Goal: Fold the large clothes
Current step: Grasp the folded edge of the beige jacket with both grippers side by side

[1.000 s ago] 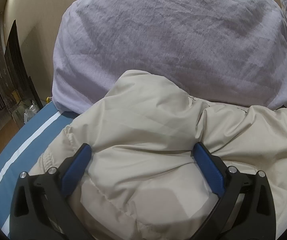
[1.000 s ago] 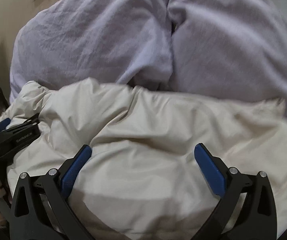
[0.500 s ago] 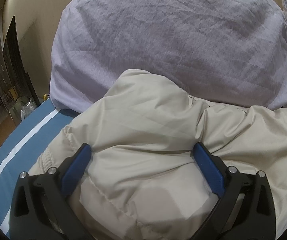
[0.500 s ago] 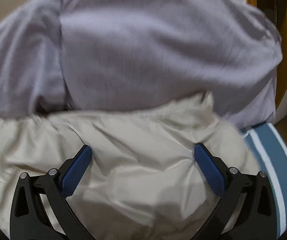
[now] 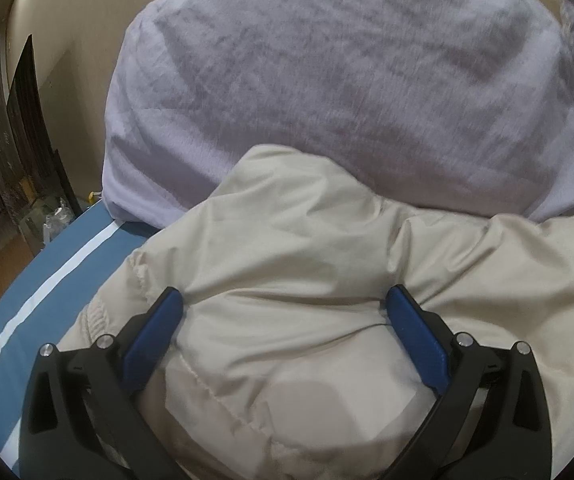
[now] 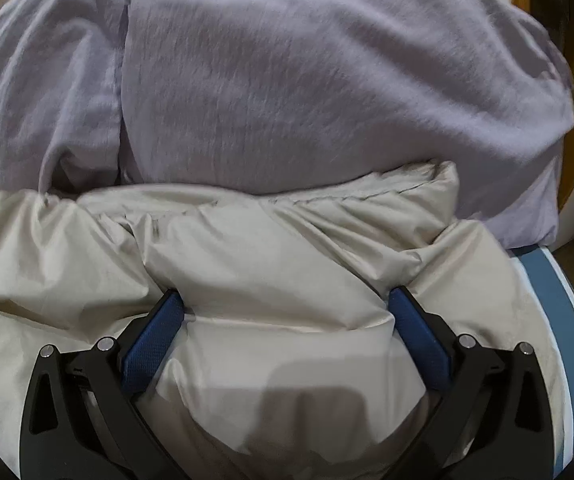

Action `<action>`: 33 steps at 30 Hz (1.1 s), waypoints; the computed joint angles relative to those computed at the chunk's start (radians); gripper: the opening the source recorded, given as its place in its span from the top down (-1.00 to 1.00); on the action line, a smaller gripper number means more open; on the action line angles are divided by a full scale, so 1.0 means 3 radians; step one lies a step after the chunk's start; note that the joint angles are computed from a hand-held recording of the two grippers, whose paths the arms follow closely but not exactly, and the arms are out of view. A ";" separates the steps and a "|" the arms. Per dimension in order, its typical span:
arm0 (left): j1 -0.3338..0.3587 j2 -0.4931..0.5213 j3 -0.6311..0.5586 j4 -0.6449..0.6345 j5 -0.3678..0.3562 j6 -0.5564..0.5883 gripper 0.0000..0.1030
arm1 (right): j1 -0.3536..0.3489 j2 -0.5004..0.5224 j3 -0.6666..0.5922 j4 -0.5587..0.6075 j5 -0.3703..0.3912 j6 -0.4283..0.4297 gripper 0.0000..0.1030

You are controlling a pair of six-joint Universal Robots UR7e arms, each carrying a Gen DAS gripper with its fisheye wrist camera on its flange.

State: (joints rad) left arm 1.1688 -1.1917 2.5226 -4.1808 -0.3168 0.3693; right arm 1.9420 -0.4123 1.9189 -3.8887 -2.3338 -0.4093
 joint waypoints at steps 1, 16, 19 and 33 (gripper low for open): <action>-0.0048 -0.0064 0.0072 -0.0013 -0.0083 -0.0045 -0.96 | 0.0008 -0.0039 0.0071 -0.0105 0.0140 0.0043 -0.97; -0.0298 -0.0064 0.0320 0.0780 -0.0471 -0.0286 -0.97 | 0.0300 0.0193 0.0016 0.0164 0.0507 0.0120 -0.97; -0.0253 -0.0022 0.0298 0.0788 -0.0548 -0.0317 -0.97 | 0.0264 0.0264 -0.0006 0.0107 0.0537 0.0149 -0.97; -0.0196 0.0021 0.0241 0.0747 -0.0577 -0.0245 -0.97 | 0.0239 0.0403 -0.0196 0.0154 0.0537 0.0124 -0.97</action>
